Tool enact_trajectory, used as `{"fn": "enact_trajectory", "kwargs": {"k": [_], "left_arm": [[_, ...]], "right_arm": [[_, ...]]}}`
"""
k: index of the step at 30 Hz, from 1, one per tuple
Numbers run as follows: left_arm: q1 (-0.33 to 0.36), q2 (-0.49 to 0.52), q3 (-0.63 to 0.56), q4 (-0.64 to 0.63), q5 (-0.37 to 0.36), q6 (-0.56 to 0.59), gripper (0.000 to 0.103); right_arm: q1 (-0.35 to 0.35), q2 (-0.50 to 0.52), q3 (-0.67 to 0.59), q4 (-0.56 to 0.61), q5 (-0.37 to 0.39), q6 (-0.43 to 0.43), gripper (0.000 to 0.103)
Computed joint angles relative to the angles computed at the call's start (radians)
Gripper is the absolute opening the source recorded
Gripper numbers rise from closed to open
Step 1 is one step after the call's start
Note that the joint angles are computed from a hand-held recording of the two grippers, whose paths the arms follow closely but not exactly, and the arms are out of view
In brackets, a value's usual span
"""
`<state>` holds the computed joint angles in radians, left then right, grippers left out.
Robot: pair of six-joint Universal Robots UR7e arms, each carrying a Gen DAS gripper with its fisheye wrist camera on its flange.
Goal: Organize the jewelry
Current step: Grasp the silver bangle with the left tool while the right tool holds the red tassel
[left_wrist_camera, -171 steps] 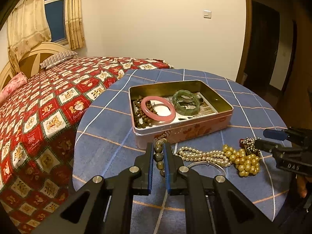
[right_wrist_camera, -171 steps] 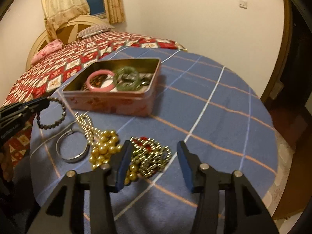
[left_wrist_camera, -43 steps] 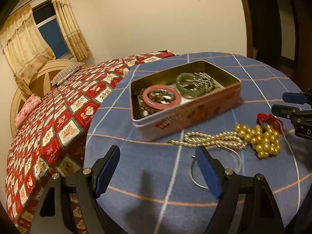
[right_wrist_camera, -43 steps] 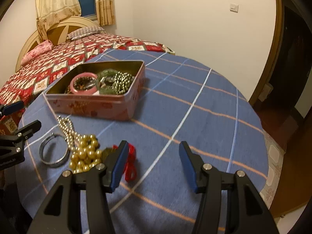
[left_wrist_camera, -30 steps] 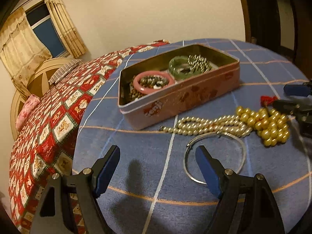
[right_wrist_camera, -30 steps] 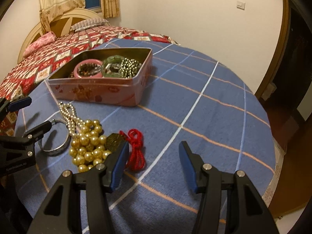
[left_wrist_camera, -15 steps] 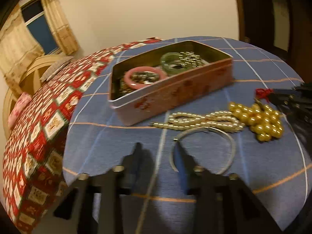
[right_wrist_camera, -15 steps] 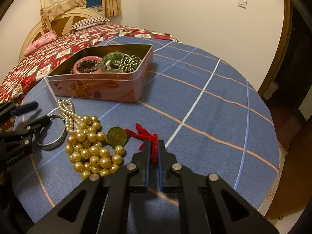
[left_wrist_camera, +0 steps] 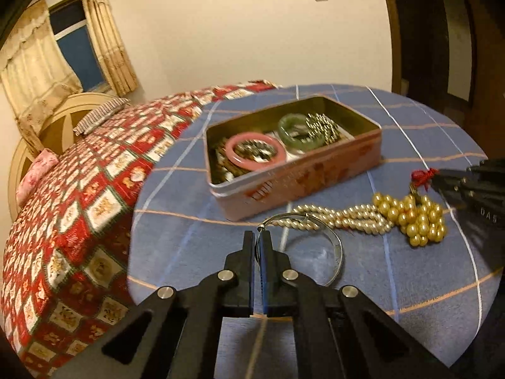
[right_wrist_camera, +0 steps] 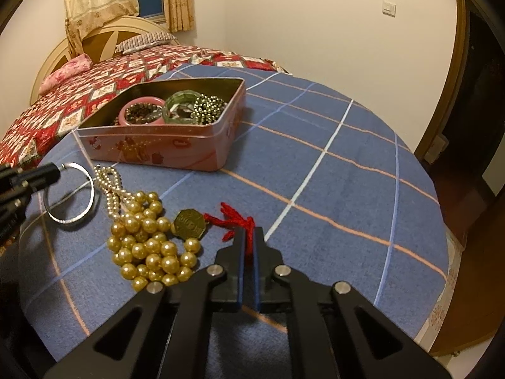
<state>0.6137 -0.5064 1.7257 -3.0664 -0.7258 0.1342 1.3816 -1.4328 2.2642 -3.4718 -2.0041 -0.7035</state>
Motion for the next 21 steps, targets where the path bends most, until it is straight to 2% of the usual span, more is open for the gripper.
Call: {"fn": "enact_trajectory", "kwargs": {"k": [9, 21], "left_arm": [[-0.018, -0.015, 0.017, -0.077, 0.036, 0.033, 0.002], [-0.022, -0.037, 0.017, -0.094, 0.027, 0.015, 0.002]], "right_arm": [[0.032, 0.002, 0.002, -0.063, -0.008, -0.031, 0.004], [0.061, -0.009, -0.004, -0.087, -0.004, -0.043, 0.004]]}}
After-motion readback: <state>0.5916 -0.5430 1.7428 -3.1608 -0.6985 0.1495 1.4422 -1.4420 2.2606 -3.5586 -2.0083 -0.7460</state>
